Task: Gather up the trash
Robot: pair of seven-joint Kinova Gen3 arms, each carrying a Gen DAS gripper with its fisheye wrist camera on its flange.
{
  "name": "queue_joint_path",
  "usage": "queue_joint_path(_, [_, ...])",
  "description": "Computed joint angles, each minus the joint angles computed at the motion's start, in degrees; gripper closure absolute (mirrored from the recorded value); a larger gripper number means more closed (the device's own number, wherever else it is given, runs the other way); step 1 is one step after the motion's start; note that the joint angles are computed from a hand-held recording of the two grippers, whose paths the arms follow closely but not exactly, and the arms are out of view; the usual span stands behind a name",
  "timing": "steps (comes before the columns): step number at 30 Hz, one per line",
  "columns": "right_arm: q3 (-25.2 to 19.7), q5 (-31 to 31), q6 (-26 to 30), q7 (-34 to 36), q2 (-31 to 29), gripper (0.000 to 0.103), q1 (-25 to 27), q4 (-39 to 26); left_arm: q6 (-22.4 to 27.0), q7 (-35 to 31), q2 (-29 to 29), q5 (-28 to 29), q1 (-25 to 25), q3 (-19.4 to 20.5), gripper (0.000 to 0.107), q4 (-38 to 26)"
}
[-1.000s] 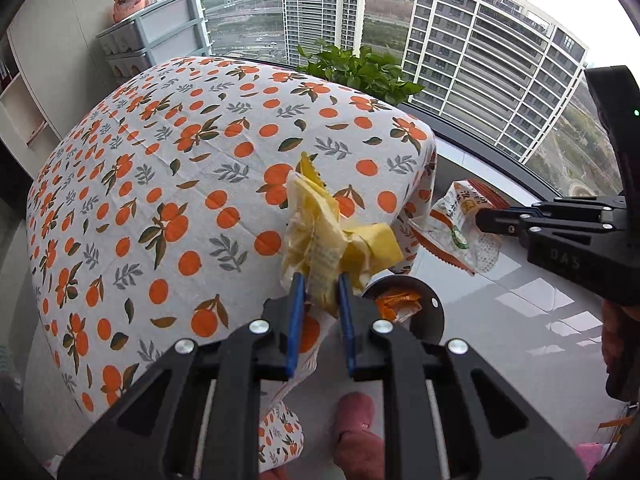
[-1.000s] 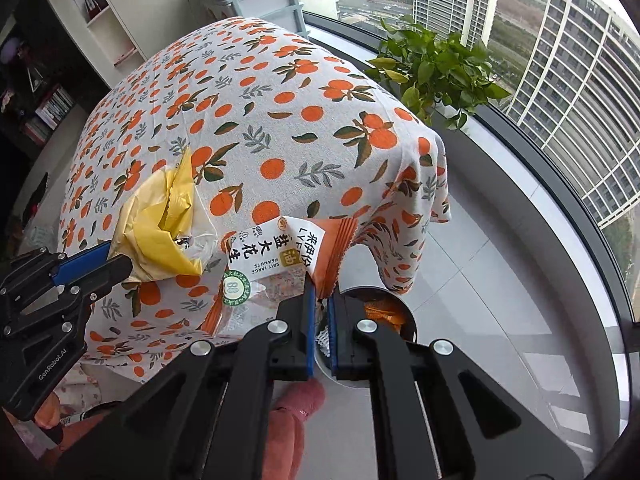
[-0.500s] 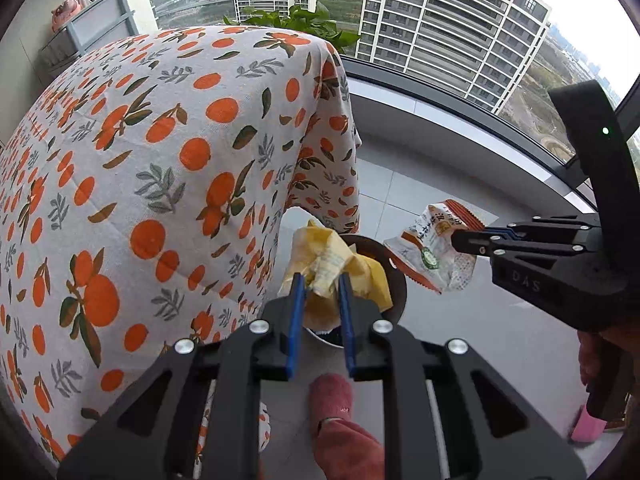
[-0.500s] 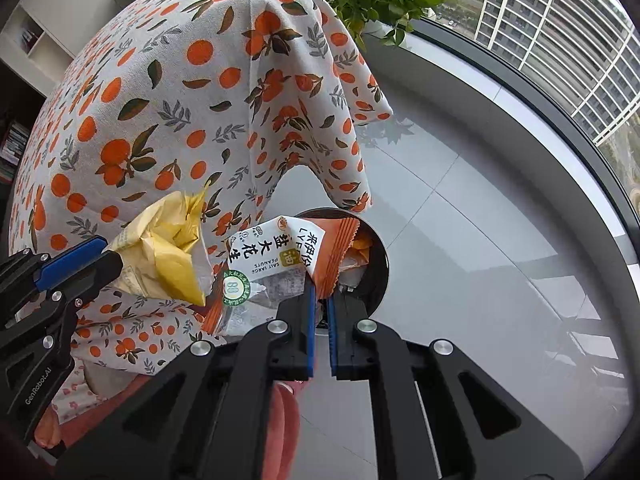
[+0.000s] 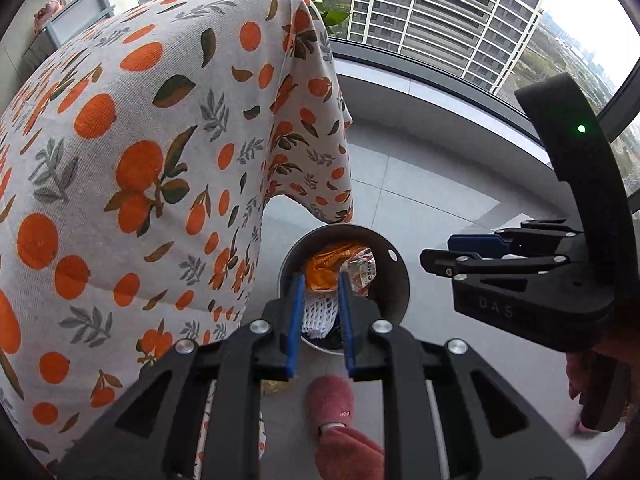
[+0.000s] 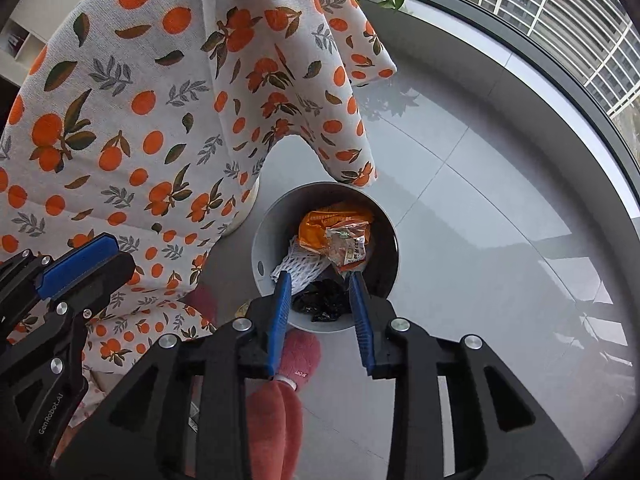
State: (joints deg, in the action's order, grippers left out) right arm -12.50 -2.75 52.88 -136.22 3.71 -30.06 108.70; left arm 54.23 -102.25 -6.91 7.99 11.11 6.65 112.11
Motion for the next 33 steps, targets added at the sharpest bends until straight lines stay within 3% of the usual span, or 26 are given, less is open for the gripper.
queue_joint_path(8, [-0.7,-1.3,1.1,-0.6,0.0,0.072,-0.9,0.3,1.1,-0.3,1.0,-0.4,0.9,0.7,0.085,-0.4])
queue_joint_path(10, [-0.8,-1.1,1.1,-1.3,0.0,0.070,-1.3,0.2,1.7,-0.5,0.6,-0.3,0.9,0.5,0.072,-0.2])
queue_joint_path(11, [-0.8,-1.0,1.3,-1.5,0.1,0.070,-1.4,0.0,1.9,-0.5,0.0,-0.3,0.8,0.4,0.057,-0.2])
queue_joint_path(14, [-0.8,-0.7,1.5,-2.2,0.0,0.069,-1.6,-0.2,1.6,-0.6,-1.2,-0.5,0.6,0.0,0.044,0.4])
queue_joint_path(19, [-0.9,0.4,2.2,-2.0,0.1,0.069,-1.9,-1.0,1.9,1.1,-1.5,-1.7,0.4,0.6,0.042,0.2])
queue_joint_path(26, [-1.1,5.3,8.2,-4.9,-0.8,0.069,-2.9,-5.2,4.3,3.0,-1.6,-3.1,0.2,0.7,0.042,-3.7])
queue_joint_path(31, [-2.0,9.6,17.2,-7.4,-1.3,0.052,-4.4,-12.8,8.8,2.2,-2.4,-3.8,-0.7,-0.4,0.042,-9.6])
queue_joint_path(33, [-2.3,10.6,20.7,-8.1,-1.1,0.046,-5.0,-16.8,10.9,1.5,-2.8,-3.7,-1.6,-1.3,0.036,-12.4])
